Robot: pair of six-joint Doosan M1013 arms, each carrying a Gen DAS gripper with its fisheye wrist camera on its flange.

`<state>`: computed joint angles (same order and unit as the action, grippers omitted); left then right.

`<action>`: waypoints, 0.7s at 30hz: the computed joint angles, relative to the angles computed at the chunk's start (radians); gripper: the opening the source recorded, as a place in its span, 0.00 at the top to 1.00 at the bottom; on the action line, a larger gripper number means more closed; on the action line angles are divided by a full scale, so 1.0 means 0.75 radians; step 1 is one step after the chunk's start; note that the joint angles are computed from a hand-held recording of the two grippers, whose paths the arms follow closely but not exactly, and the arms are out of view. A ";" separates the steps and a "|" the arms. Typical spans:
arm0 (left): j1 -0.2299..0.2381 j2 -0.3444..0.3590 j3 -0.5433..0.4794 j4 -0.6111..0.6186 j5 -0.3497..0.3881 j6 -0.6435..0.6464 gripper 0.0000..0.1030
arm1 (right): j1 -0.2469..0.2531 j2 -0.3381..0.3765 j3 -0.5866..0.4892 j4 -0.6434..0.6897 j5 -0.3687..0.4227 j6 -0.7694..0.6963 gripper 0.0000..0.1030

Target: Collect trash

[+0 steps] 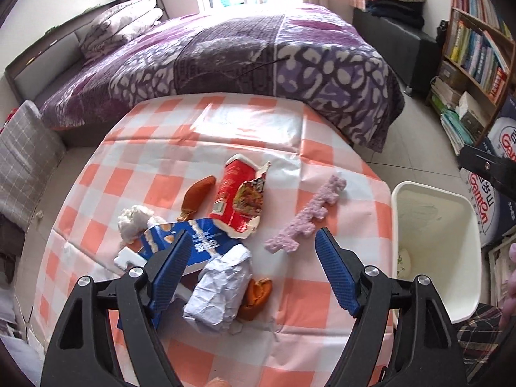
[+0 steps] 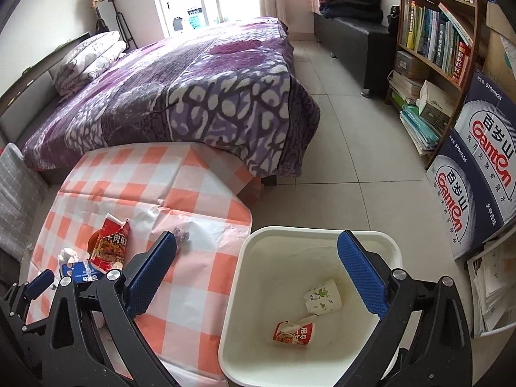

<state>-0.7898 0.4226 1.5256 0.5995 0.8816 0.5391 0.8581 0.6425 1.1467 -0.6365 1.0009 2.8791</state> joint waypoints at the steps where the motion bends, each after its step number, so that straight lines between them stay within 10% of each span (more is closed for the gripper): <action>1: 0.010 -0.005 0.009 -0.017 0.004 -0.007 0.26 | 0.002 0.011 -0.016 0.014 0.003 -0.023 0.07; 21: 0.231 -0.065 0.161 -0.541 -0.040 0.009 0.32 | 0.023 0.160 -0.229 0.349 0.009 -0.374 0.07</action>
<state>-0.6163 0.3738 1.6465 0.1938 0.8517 0.5455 0.8751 0.7623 0.9748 -0.3746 1.0076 2.5985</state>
